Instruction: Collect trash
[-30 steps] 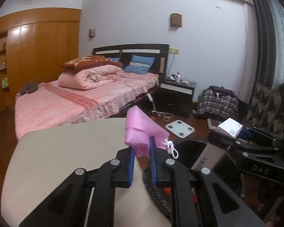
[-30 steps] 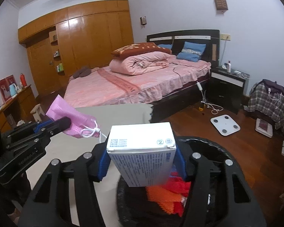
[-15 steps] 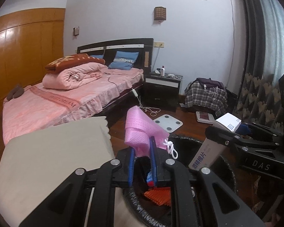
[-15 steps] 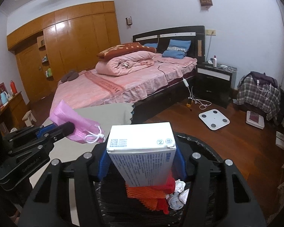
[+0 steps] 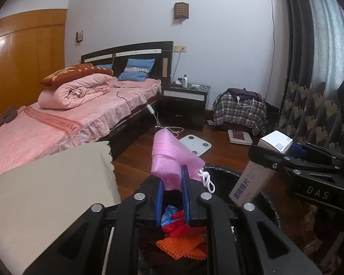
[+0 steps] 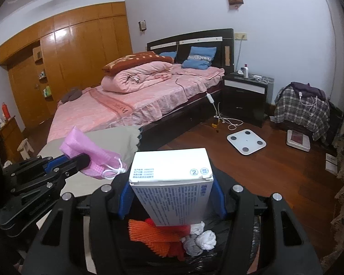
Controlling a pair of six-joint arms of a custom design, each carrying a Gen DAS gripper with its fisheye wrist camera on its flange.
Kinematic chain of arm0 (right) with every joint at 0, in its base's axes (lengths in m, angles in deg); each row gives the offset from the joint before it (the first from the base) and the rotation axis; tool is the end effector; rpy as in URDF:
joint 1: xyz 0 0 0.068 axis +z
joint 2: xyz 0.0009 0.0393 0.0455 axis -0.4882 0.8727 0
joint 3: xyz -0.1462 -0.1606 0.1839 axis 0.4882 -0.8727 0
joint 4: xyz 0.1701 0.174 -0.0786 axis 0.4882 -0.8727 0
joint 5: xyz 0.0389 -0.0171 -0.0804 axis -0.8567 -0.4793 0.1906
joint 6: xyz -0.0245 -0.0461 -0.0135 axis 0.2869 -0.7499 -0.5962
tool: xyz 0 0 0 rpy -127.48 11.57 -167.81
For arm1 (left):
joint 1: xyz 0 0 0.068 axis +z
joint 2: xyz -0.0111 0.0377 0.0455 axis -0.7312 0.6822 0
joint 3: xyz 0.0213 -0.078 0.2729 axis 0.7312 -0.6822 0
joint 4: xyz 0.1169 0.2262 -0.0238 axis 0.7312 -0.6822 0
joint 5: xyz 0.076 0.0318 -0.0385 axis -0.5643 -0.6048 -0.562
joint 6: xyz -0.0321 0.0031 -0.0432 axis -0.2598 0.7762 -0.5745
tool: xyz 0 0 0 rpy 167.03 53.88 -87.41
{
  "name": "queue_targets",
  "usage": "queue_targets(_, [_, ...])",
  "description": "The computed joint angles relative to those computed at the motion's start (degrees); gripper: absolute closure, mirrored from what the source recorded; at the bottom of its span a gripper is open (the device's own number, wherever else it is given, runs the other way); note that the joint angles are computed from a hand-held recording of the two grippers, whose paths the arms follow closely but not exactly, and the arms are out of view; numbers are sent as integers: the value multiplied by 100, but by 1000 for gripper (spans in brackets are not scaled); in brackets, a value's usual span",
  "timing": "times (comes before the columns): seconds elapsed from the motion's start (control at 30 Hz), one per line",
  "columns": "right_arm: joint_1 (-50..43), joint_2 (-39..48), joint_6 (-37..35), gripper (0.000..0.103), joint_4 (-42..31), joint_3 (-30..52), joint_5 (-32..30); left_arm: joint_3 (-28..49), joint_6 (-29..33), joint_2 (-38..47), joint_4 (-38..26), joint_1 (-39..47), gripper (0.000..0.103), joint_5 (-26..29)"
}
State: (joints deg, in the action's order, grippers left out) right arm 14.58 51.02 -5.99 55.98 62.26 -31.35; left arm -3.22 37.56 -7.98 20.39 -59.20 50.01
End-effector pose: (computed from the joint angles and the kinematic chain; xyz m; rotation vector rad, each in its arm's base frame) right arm 0.2736 0.2445 0.2981 -0.1881 2.1200 0.2830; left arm 0.2736 -0.0618 0.3186 0.2703 2.0933 -0.1989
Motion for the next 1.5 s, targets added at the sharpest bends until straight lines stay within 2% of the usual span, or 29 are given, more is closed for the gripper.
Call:
queue_targets(0.23, [-204, -42, 1, 47, 49, -185, -13, 142, -57, 382, 103, -281, 86, -62])
queue_targets(0.27, [-232, -22, -1, 46, 24, -179, 5, 154, -84, 423, 119, -336, 81, -97])
queue_targets(0.3, [-261, 0, -3, 42, 2, -166, 3, 177, -89, 465, 106, -347, 68, -69])
queue_targets(0.33, [-279, 26, 5, 33, -1, -166, 46, 185, -102, 493, 94, -350, 62, -29])
queue_targets(0.37, [-282, 18, 17, 29, 26, -206, 115, 167, -116, 493, 107, -351, 51, -36])
queue_targets(0.4, [-285, 7, 23, 27, 53, -245, 143, 149, -120, 490, 125, -351, 46, -38])
queue_targets(0.47, [-304, 14, 53, 18, 49, -272, 209, 136, -119, 487, 121, -349, 44, -79])
queue_targets(0.53, [-312, -1, 82, 15, 50, -301, 290, 125, -131, 462, 96, -293, 38, -96])
queue_targets(0.6, [-302, -32, 87, 8, 31, -322, 316, 132, -140, 430, 69, -264, 28, -140])
queue_targets(0.8, [-168, -97, 178, 6, -143, -221, 334, 62, -92, 86, -84, -139, 11, -353])
queue_targets(0.93, [-33, -181, 273, 6, -287, -120, 326, 59, -113, -201, -266, -10, 6, -425])
queue_targets(1.5, [760, -350, 579, 6, -1155, 532, 619, 193, -149, -1260, -1271, 432, 6, -650])
